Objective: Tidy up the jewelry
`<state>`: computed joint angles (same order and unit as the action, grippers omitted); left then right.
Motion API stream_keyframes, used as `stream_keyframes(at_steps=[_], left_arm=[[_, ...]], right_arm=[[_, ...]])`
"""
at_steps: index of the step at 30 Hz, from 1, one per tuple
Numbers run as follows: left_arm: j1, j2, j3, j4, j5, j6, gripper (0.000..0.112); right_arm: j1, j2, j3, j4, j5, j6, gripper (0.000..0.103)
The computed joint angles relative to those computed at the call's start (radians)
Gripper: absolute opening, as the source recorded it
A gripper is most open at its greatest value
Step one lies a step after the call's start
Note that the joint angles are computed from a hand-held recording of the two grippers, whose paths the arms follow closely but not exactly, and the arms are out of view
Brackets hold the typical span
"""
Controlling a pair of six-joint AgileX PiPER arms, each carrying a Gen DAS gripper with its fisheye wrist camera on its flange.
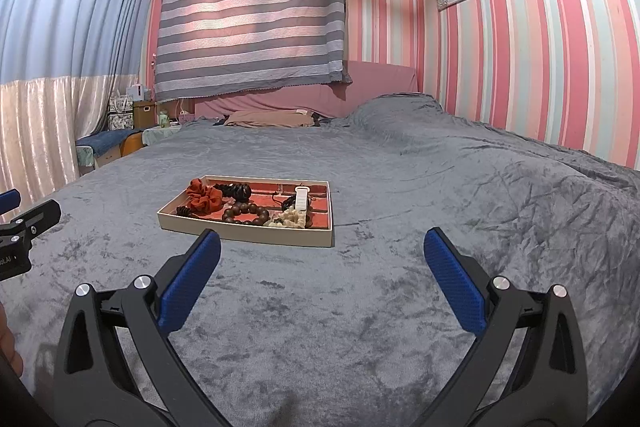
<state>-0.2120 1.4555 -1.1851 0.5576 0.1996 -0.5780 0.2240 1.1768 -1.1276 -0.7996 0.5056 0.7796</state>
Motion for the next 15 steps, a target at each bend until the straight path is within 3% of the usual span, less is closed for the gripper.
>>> stream_keyframes(at_steps=[15], left_arm=[[0.001,-0.001,0.001,-0.005,-0.001,0.004,0.098]], right_arm=[[0.000,0.000,0.001,-0.001,-0.001,0.001,0.099]])
